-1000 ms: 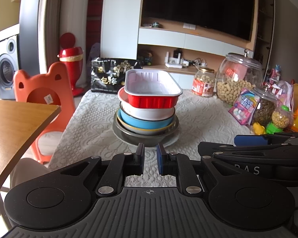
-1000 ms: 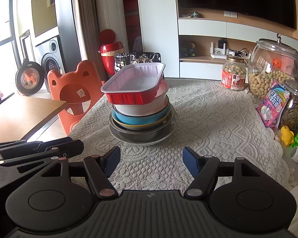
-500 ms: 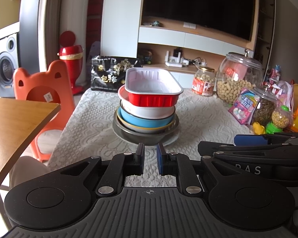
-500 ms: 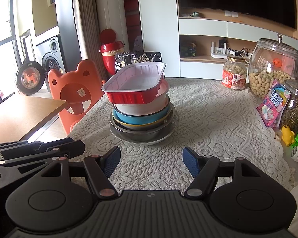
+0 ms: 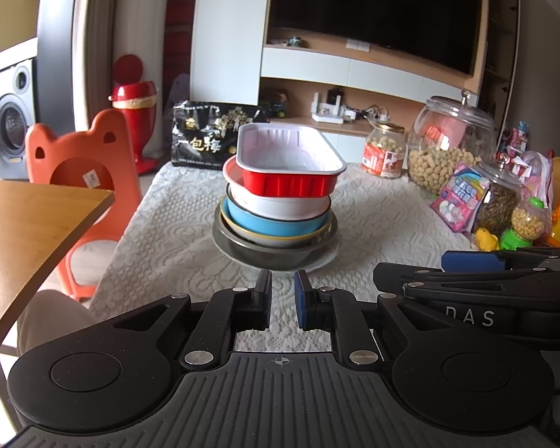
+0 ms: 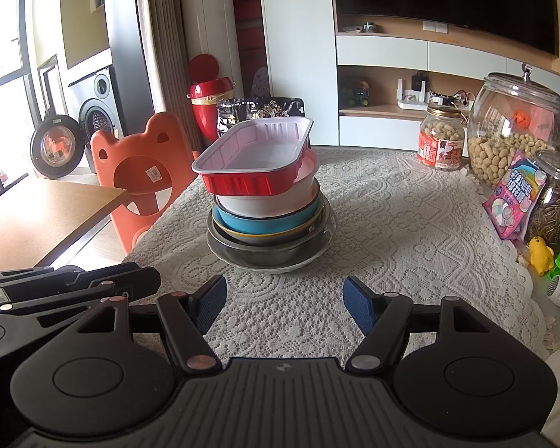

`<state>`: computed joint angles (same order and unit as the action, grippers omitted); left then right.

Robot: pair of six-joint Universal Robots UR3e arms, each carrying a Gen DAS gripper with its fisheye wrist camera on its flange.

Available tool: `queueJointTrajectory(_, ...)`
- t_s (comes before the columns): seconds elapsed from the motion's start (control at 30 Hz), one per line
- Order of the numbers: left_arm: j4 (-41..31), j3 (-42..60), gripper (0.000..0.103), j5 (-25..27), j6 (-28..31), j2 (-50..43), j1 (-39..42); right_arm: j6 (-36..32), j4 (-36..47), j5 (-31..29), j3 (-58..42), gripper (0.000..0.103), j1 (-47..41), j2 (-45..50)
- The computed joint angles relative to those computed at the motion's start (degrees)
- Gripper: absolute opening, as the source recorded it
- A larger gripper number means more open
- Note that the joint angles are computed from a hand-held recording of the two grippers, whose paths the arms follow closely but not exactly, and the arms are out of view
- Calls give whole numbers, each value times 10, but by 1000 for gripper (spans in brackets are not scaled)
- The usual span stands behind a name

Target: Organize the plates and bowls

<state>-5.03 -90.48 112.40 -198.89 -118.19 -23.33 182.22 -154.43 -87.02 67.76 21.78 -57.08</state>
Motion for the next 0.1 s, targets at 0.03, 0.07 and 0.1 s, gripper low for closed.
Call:
queueJointTrajectory(0.03, 0, -1, 16, -1, 0, 1, 0, 0, 0, 0, 0, 70, 0, 0)
queueJointTrajectory(0.07, 0, -2, 16, -3, 1, 1, 0, 0, 1, 1, 0, 70, 0, 0)
queueJointTrajectory(0.1, 0, -2, 16, -4, 2, 1, 0, 0, 1, 4, -1, 70, -1, 1)
